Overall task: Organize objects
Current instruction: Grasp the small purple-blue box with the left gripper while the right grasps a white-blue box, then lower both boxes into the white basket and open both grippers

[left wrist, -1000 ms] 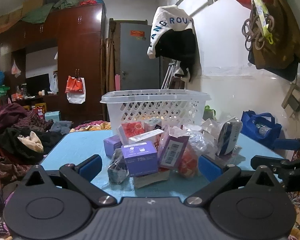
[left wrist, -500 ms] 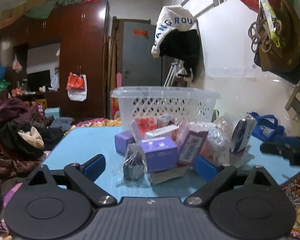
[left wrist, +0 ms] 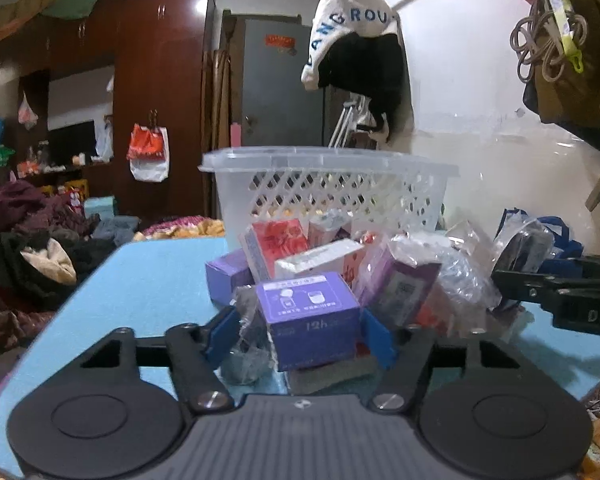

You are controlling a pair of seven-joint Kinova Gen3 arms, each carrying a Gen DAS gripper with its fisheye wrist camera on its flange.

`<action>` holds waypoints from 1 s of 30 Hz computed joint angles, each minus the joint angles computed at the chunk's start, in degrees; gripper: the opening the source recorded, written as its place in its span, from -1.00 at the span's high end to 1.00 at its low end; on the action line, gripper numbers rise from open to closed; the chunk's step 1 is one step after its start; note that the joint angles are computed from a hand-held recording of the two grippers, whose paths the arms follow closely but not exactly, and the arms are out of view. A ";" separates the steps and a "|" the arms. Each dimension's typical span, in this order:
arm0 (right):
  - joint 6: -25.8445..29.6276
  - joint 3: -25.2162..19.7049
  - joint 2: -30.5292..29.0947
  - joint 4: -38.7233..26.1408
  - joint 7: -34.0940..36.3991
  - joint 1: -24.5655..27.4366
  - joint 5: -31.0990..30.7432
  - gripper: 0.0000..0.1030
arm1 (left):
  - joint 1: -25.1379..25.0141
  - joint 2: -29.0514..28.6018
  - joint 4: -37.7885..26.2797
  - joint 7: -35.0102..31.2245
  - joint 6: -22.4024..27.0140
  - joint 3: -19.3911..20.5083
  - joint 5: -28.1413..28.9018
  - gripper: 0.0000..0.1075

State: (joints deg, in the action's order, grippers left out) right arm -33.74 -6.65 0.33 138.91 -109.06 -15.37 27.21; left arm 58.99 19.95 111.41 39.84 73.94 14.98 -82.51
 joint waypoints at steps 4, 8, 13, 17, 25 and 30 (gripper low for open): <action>1.79 -0.69 0.36 -0.25 3.57 -0.94 -2.88 0.21 | -0.80 -0.20 1.25 1.74 -1.78 0.10 -1.26 0.11; 0.73 0.34 -0.60 0.10 -1.25 0.36 3.19 0.22 | 0.30 -0.50 2.72 3.77 -0.24 -0.11 -2.26 0.11; -0.42 2.08 -2.71 -0.15 -6.31 1.19 8.93 0.22 | -0.61 -2.29 4.81 6.34 1.45 1.56 -4.01 0.11; 0.89 3.92 -3.46 -3.80 -15.07 1.50 18.18 0.22 | -2.36 -4.79 5.40 5.32 1.09 1.91 -5.65 0.11; 12.76 0.94 0.62 -18.49 -21.39 -0.70 20.92 0.22 | -14.85 -10.18 -2.96 -11.92 -13.89 -0.43 -5.25 0.11; 21.66 -9.18 8.79 -30.33 -25.37 5.61 25.43 0.22 | -22.44 -6.71 -12.35 -23.57 -18.51 -0.08 -2.61 0.11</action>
State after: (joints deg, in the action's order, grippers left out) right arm -12.08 -15.83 9.12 108.58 -134.43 -9.75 52.63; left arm 36.54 13.24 99.06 16.26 55.44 14.90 -85.12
